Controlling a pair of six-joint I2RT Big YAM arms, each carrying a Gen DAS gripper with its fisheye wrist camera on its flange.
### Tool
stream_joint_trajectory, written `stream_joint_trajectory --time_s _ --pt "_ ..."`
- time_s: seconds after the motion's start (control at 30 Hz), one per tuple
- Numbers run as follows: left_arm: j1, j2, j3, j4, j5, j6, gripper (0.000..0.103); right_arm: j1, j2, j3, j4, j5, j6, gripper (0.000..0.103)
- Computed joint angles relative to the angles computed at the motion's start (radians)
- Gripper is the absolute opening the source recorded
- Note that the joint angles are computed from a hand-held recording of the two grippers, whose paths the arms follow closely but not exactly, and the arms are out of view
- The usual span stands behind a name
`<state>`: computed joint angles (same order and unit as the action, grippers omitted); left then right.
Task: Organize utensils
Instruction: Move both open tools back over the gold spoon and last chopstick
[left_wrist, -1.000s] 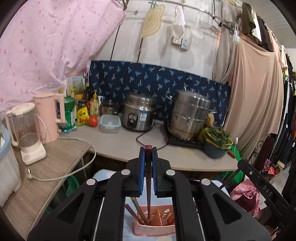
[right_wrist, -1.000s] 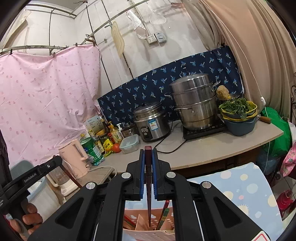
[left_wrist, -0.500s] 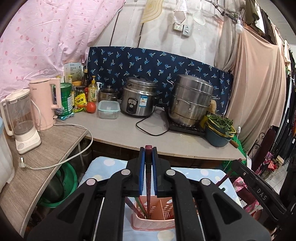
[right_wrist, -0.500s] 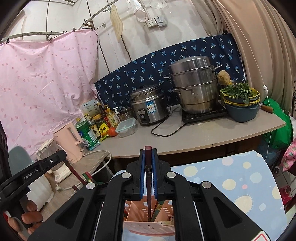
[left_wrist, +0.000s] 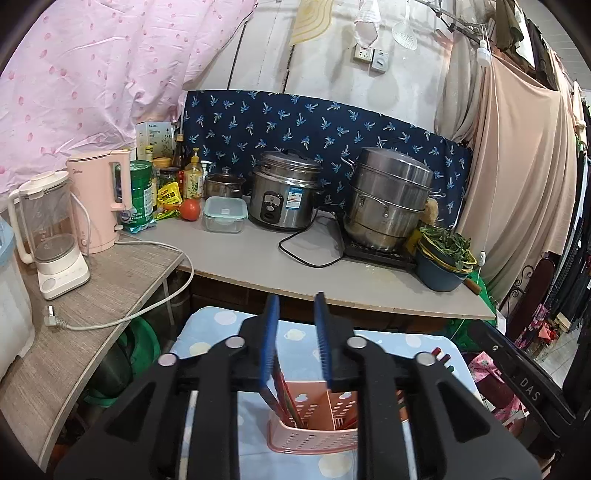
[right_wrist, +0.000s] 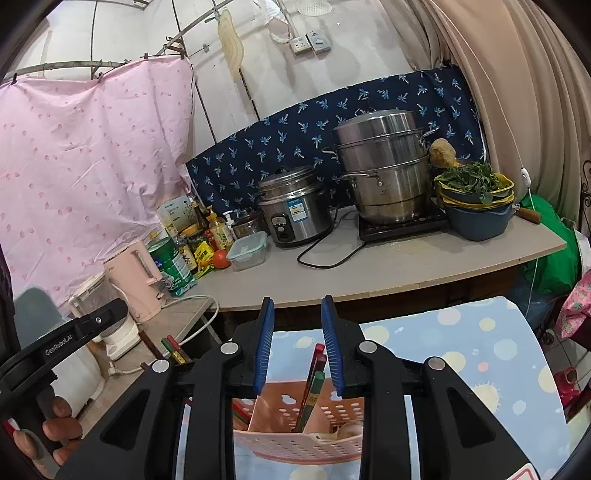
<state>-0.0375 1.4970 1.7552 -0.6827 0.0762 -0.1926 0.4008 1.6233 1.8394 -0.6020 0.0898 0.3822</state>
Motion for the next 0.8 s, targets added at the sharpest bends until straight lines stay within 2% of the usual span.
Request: stream_joint_trajectory --time_s 0.07,0.17,0.27,0.53,0.8 --pt "0.0 -0.009 -0.008 0.005 -0.006 0.002 0.031 0.002 -0.006 -0.003 -0.007 0.001 -0.006 0.027" --pt "0.0 -0.024 -0.018 0.008 -0.012 0.005 0.034 0.008 -0.02 -0.016 -0.012 0.007 -0.015 0.029" --pt "-0.002 -0.046 -0.039 0.013 -0.02 0.015 0.035 0.016 -0.042 -0.043 -0.006 0.019 -0.022 0.034" --pt "-0.013 -0.107 -0.113 0.013 -0.055 0.043 0.036 0.037 -0.104 -0.125 -0.011 0.024 -0.026 0.034" --pt "-0.015 -0.181 -0.198 -0.009 -0.073 0.054 0.04 0.085 -0.185 -0.222 -0.019 0.069 -0.053 0.034"
